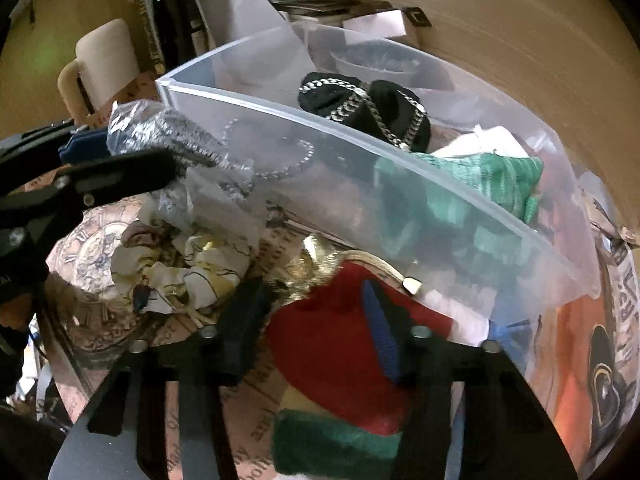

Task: Organize soft objects
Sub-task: 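Grasp the red cloth with the right gripper while the left grasps the silver mesh bag, then lower the red cloth and silver mesh bag into the clear box and release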

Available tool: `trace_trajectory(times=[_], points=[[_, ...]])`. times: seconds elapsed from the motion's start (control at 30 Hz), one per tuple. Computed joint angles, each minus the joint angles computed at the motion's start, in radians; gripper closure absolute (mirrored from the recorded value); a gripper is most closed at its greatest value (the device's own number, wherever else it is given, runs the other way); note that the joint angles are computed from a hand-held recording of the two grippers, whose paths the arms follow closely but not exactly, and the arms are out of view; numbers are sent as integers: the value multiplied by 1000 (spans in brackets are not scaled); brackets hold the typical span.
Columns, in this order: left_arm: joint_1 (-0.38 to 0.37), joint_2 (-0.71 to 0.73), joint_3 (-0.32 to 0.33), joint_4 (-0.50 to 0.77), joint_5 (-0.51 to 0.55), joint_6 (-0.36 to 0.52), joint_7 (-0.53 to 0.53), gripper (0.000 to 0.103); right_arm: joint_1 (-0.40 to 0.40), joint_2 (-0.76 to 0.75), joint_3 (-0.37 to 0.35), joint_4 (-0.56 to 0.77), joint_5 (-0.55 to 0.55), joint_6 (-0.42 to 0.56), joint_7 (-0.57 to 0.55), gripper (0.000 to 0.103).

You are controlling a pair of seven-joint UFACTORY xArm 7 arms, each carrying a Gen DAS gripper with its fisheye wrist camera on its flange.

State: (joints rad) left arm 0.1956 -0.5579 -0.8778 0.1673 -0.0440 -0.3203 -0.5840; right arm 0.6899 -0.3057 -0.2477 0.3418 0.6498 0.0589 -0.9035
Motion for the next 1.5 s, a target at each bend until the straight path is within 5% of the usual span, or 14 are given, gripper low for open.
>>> trace_trajectory(times=[0.13,0.37,0.53,0.83,1.17,1.5], points=[[-18,-19,15,-5,0,6,-7,74,51,-5,-50,-9,36,-20,-34,70],[-57,-86,44,-17,22,37,-46,74,-32,-38,41,-27,-49,-7,75,85],[-63,-135,59,-4,54,64,-74,74,40,-140,-46,-77,-54,-24,72,88],[-38,-222,95,35,112,98,-128,74,9,-392,-81,-155,-165,-24,140,88],[95,-190,52,129,135,77,-136,74,111,-474,-255,-112,-261,-112,186,88],[366,-1,-170,295,145,92,-104,74,285,-355,-450,-15,-362,-245,268,87]])
